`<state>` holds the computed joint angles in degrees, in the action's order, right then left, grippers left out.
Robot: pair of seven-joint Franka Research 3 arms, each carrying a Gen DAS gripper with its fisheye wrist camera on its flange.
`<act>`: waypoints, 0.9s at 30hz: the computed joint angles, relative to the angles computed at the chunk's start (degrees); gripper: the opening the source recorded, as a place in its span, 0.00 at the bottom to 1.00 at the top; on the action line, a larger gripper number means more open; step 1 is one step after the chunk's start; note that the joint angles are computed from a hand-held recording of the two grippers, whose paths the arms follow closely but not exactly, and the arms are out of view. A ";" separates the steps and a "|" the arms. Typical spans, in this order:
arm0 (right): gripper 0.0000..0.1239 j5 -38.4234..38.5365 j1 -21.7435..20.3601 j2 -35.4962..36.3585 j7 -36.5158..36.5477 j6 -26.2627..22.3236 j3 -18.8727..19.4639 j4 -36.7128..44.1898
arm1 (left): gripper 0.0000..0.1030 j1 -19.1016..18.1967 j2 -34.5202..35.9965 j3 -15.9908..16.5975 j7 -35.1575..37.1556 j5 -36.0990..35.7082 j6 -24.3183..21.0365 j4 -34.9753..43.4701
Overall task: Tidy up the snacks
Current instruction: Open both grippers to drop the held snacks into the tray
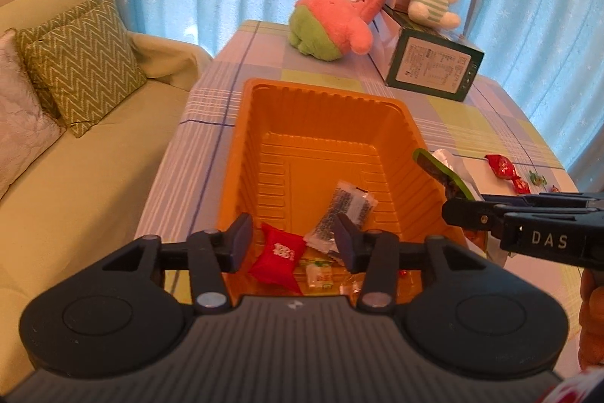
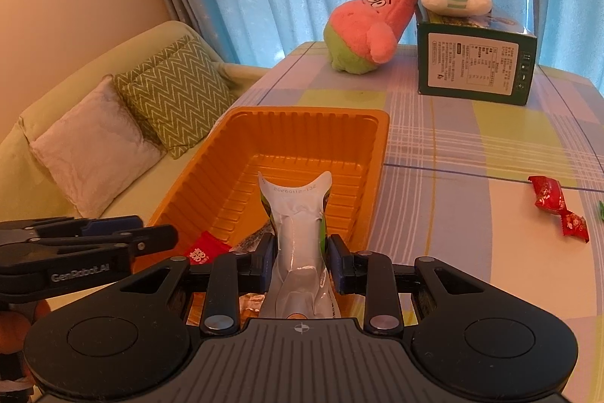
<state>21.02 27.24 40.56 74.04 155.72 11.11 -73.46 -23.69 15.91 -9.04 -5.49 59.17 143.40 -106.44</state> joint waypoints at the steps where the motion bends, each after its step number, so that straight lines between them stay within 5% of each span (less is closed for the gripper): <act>1: 0.25 0.03 0.11 0.22 0.09 -0.07 0.04 0.36 | 0.46 -0.17 -0.38 0.08 -0.43 0.37 -0.37 -0.34; 12: 0.29 1.40 0.45 4.05 1.67 -1.86 0.89 5.86 | 0.69 -0.19 -2.31 -1.01 -2.39 2.28 -3.69 -2.32; 14: 0.43 2.32 -0.12 3.03 0.71 -0.03 1.52 3.89 | 0.69 -0.34 -2.47 -1.20 -2.45 2.56 -4.51 -2.47; 27: 0.44 4.66 -2.35 -11.37 4.24 7.15 -0.02 -17.56 | 0.74 -2.03 -4.05 -3.45 -5.05 2.52 -5.47 -3.37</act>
<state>25.68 24.89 29.19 78.28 162.87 11.09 -91.01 -25.72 11.86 -12.49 -10.54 61.69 137.93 -109.80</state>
